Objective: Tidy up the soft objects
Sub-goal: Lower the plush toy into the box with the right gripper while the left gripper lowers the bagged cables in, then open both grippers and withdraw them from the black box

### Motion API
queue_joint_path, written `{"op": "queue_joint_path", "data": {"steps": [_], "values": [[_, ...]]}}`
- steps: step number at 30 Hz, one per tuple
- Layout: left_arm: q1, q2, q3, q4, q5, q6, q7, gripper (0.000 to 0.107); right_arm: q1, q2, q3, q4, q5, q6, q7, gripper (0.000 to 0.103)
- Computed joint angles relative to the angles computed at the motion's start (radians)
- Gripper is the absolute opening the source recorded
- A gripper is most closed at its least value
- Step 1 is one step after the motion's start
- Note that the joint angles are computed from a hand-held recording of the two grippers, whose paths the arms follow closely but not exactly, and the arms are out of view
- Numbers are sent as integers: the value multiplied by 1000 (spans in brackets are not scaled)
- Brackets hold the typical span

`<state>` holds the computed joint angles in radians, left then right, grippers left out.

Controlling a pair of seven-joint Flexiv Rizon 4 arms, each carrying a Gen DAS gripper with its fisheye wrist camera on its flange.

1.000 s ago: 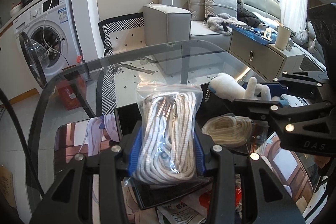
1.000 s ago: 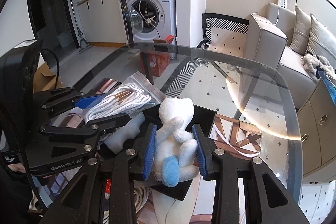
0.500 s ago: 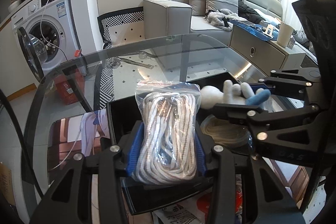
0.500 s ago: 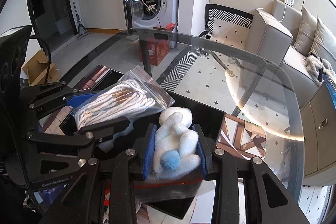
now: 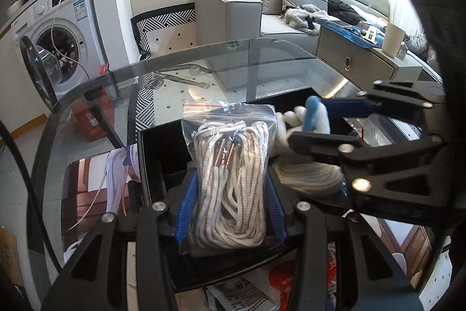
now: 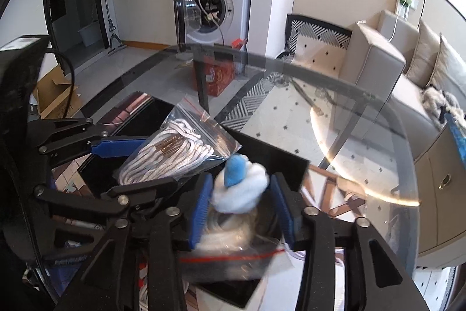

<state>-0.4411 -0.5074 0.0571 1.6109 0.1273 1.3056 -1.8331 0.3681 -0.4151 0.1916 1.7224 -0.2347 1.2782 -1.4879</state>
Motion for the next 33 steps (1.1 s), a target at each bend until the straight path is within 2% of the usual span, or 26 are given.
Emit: {"op": "queue_joint_path", "data": {"steps": [3,4,6,8,9,11,12,14,18,23,29,33], "values": [[7,7,-4,9,-7,4,-4,45,6,26,-18,34,-18,35,15,50],[16,13,-12,21,-15,18,-2,48,3,40,-20,50,-19,51,21,54],[25,29,-19,53,-26,62,-6,61,-7,57,-13,73,-12,77,24,68],[13,48,2,82,-19,105,-26,73,-17,81,-7,106,0,116,33,91],[10,60,8,99,-17,127,-32,77,-21,94,-4,124,5,135,38,94],[-12,78,42,120,-2,157,-62,96,-31,120,8,157,17,157,39,101],[-36,87,75,129,16,175,-92,99,-27,136,2,181,13,174,52,102],[-45,104,90,150,28,193,-111,103,-17,159,-11,220,0,202,84,103],[-76,136,135,189,61,216,-164,103,-17,201,-10,283,-9,232,128,103],[-140,172,214,215,157,211,-274,103,-25,244,10,342,6,246,167,103],[-149,216,224,243,277,188,-397,103,-9,275,-2,405,-24,253,251,103],[-132,238,198,256,352,163,-456,103,-14,279,9,427,-17,248,275,103]]}}
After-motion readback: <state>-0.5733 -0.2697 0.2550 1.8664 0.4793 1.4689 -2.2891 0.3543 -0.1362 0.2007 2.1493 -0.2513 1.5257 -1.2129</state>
